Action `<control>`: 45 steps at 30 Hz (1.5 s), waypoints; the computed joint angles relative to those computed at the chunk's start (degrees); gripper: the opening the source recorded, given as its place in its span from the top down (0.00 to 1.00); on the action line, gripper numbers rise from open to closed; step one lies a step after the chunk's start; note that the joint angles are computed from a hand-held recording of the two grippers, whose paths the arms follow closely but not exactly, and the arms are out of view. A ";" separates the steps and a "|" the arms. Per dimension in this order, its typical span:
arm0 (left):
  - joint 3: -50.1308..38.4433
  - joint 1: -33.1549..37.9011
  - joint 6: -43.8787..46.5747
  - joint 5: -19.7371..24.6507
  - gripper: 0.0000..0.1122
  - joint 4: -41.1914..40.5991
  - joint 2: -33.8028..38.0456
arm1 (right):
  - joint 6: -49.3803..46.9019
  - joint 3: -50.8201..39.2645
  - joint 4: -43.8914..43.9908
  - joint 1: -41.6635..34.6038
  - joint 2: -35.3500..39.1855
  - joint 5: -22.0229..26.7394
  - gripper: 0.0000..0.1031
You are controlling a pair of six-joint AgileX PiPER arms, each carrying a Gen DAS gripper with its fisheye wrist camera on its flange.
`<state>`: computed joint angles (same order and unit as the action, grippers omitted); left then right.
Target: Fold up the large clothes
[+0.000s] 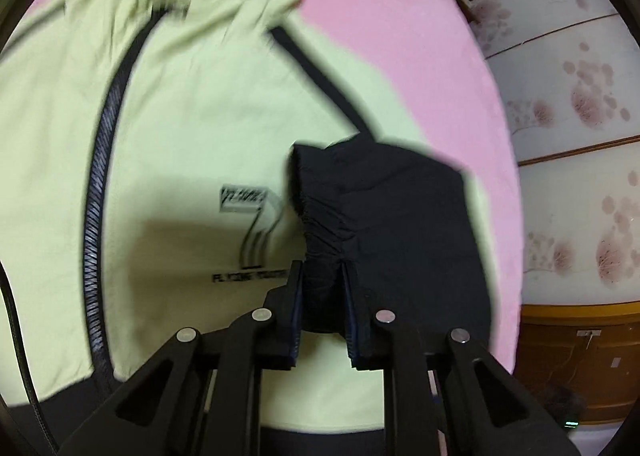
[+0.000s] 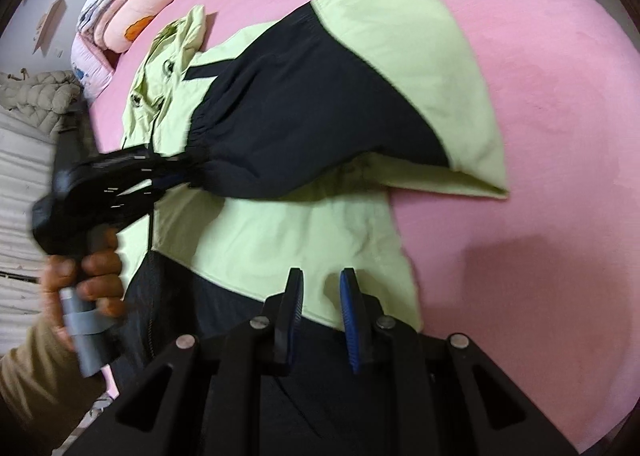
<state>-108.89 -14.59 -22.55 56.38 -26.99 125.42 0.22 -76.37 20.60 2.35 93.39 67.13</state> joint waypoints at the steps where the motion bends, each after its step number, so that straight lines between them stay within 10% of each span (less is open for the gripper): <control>1: -1.99 0.03 -1.24 1.10 0.87 1.13 -0.86 | 0.21 0.01 -0.69 -0.42 -0.06 -0.23 0.82; 13: -30.30 2.11 -10.44 7.72 0.99 14.70 -1.57 | 1.28 -3.04 -3.57 0.70 4.07 -6.20 0.82; 20: -14.08 3.48 -4.65 6.49 0.98 9.47 -6.16 | 0.75 -3.86 -2.65 3.08 4.47 -6.12 0.82; 34: 32.20 5.12 21.63 -15.76 0.67 -35.16 -10.88 | 0.09 -1.82 -1.04 4.27 3.60 -5.61 0.82; 45: 32.78 2.91 37.27 -22.80 0.67 -55.68 -3.11 | -1.56 1.72 0.20 3.52 2.33 -6.40 0.82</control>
<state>-76.11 -11.67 14.72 33.58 -82.67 122.31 -1.34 -74.65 20.80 5.87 95.73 60.73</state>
